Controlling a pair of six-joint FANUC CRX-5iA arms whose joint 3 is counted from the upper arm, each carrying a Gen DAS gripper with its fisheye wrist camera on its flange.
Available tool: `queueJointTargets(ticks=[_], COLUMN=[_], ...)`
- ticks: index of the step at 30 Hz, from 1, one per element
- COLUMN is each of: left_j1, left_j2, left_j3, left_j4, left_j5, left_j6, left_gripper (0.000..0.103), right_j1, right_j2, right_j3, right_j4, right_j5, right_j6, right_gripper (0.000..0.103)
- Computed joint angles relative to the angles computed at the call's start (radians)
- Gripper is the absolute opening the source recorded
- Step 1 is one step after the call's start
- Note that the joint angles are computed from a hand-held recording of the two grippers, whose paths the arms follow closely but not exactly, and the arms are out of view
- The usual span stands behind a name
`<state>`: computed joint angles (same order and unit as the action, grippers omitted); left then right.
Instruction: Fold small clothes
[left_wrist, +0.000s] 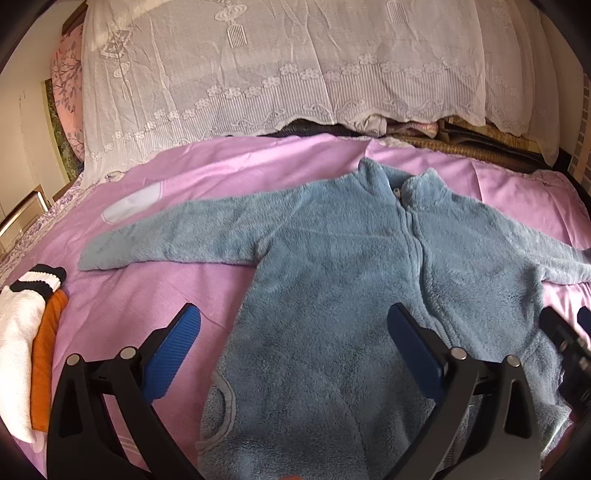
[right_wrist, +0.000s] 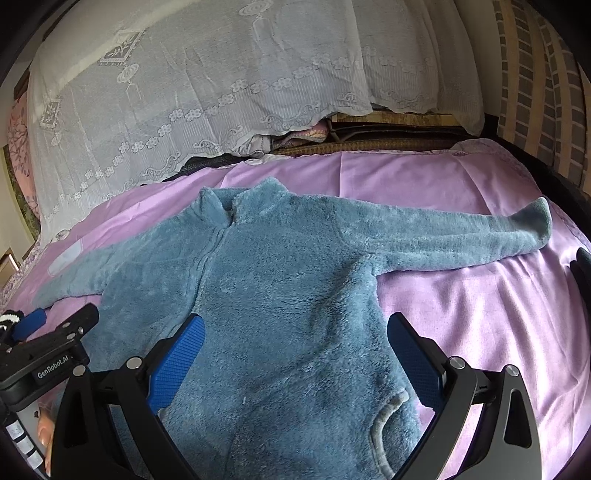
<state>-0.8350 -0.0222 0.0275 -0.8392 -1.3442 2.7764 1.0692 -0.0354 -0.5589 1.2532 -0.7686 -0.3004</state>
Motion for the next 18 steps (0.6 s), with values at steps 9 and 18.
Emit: queueJointTargets(ticks=[9,18], left_j1=[0.084,0.12], left_j2=[0.032,0.061], left_j3=[-0.018,-0.022], left_j4=[0.149,0.219], left_j5=[0.083,0.105], left_j6=[-0.115,-0.179], left_gripper=[0.099,0.099], right_j1=[-0.305,-0.546], right_j2=[-0.154,-0.253], right_j3=[-0.177,-0.259], right_j4=[0.257,0.345], right_j5=[0.369,0.442], right_j6=[-0.412,-0.595], right_gripper=[0.1,0.098])
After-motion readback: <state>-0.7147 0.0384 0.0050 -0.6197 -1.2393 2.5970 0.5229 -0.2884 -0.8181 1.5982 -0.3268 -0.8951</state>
